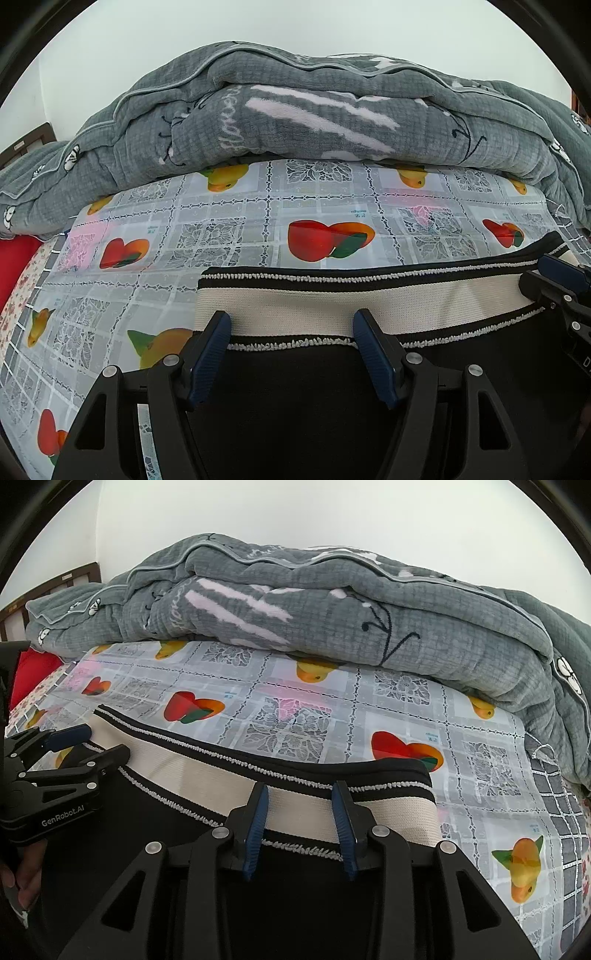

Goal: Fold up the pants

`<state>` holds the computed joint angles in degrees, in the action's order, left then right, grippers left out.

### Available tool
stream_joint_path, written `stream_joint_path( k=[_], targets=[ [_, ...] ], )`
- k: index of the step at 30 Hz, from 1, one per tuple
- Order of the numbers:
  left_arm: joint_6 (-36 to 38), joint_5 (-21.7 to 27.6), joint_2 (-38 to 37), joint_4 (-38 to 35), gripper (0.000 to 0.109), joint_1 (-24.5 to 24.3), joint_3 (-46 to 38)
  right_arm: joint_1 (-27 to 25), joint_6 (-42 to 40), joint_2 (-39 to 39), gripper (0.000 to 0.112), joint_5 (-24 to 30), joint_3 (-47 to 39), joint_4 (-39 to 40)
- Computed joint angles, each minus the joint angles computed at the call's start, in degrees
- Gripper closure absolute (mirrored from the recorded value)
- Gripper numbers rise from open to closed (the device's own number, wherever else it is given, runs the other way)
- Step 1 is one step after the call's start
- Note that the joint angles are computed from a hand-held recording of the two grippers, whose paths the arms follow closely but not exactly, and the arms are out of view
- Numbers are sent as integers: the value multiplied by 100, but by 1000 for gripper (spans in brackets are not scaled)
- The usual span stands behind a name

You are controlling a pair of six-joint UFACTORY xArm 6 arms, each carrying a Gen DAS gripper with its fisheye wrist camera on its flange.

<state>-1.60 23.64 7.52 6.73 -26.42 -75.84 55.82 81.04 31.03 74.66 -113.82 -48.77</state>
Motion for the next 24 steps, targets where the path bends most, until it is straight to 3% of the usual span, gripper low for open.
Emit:
stream_joint_path(
  k=[18,24],
  targets=[
    [146,15,8,-240,41,3,-12,2,-56,35,75,21,-68,40],
    [613,463,-31,-617,41,11,-188,-53,-568,63,75,164,-303,484]
  ],
)
